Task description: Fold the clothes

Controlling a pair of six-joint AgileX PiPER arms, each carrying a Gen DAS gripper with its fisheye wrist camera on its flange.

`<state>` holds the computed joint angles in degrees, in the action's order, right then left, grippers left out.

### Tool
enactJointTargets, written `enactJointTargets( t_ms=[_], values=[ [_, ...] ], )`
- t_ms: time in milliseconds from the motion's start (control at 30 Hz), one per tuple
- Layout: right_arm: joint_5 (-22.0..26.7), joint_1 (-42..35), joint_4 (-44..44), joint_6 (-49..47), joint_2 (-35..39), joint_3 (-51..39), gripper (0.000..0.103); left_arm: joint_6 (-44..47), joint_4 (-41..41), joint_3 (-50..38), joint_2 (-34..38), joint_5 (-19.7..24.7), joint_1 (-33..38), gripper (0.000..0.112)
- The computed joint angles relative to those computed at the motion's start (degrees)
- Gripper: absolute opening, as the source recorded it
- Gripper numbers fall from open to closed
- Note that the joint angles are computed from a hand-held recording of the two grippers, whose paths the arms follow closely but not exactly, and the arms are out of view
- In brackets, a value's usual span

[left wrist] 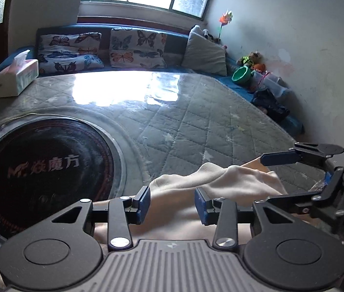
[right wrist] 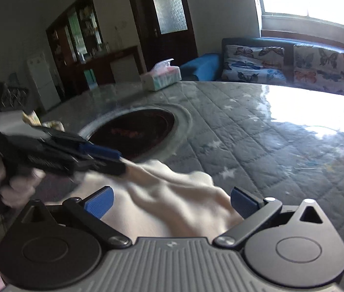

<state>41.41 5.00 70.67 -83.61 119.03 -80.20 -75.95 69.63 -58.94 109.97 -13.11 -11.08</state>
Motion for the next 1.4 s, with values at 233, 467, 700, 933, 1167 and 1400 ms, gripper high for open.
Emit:
enactJointTargets(
  t_ms=[233,467,700,933,1167,1400],
  values=[
    [2.99,1.39,-7.42,9.92,5.51,-8.14,0.103,-3.19,4.13,-3.82,3.77,1.61,-0.41,0.037],
    [4.06,1.87,-12.03,15.49,7.59,-11.11,0.103,-5.17,5.33,-4.64,5.1,1.54,0.35,0.039],
    [-1.48,1.96,4.32,-6.61,-1.98,3.39,0.103,17.46,-17.92,2.1,-1.32,-1.13,1.62,0.05],
    [-4.9,6.62,5.0,-14.9,-8.65,11.59,0.103,38.79,-42.76,12.65,-10.15,-5.33,2.79,0.103],
    [-10.13,15.25,0.75,-16.5,-11.66,16.1,0.103,42.0,-49.9,19.69,-16.17,-4.63,4.89,0.103],
    [-20.19,25.44,-2.59,-19.43,-11.16,18.16,0.087,19.59,-32.61,23.48,-19.01,-0.39,8.59,0.102]
  ],
)
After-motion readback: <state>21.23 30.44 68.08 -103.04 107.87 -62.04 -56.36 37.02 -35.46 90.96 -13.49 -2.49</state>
